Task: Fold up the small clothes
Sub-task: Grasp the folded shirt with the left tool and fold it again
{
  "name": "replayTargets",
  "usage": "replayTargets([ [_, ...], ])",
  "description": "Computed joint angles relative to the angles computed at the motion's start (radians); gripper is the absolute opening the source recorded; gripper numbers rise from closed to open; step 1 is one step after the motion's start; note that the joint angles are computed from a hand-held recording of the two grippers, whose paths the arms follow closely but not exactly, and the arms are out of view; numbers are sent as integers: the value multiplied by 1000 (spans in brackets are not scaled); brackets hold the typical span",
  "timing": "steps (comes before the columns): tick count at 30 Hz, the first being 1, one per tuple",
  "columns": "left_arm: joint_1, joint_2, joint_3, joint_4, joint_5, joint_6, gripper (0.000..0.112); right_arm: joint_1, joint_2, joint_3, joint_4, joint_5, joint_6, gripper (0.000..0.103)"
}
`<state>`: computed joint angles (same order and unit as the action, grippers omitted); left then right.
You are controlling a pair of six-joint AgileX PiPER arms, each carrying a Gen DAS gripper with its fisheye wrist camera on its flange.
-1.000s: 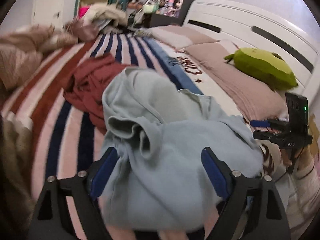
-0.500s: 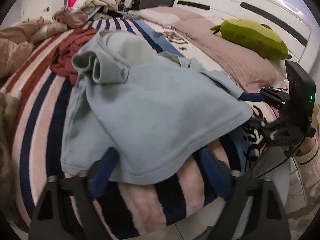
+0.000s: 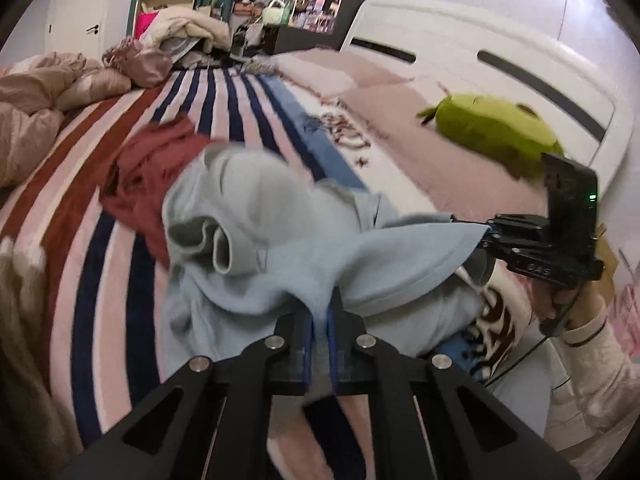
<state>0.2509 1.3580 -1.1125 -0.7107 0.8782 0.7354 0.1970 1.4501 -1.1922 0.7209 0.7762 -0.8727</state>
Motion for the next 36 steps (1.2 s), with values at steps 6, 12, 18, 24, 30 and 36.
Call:
replayTargets([
  [6,-89,157,-239,184,-64,-141,4,43,172,-263,-182,16,149,3],
  [12,-115,421,-569,315,-52,-259,7,67,458,-647,-377,118,360,4],
  [18,-77,576,-748,268,-68,-344,56,60,674,-929,-473,202,496,22],
  [24,-9,550,-774,226,-45,-342,78,32,614,-827,-498,163,519,48],
  [30,101,358,-491,43,19,-124,86,-82,357,-455,-215,136,313,74],
  [36,199,235,-114,-59,57,36,88,-231,173,-34,111,295,75,81],
])
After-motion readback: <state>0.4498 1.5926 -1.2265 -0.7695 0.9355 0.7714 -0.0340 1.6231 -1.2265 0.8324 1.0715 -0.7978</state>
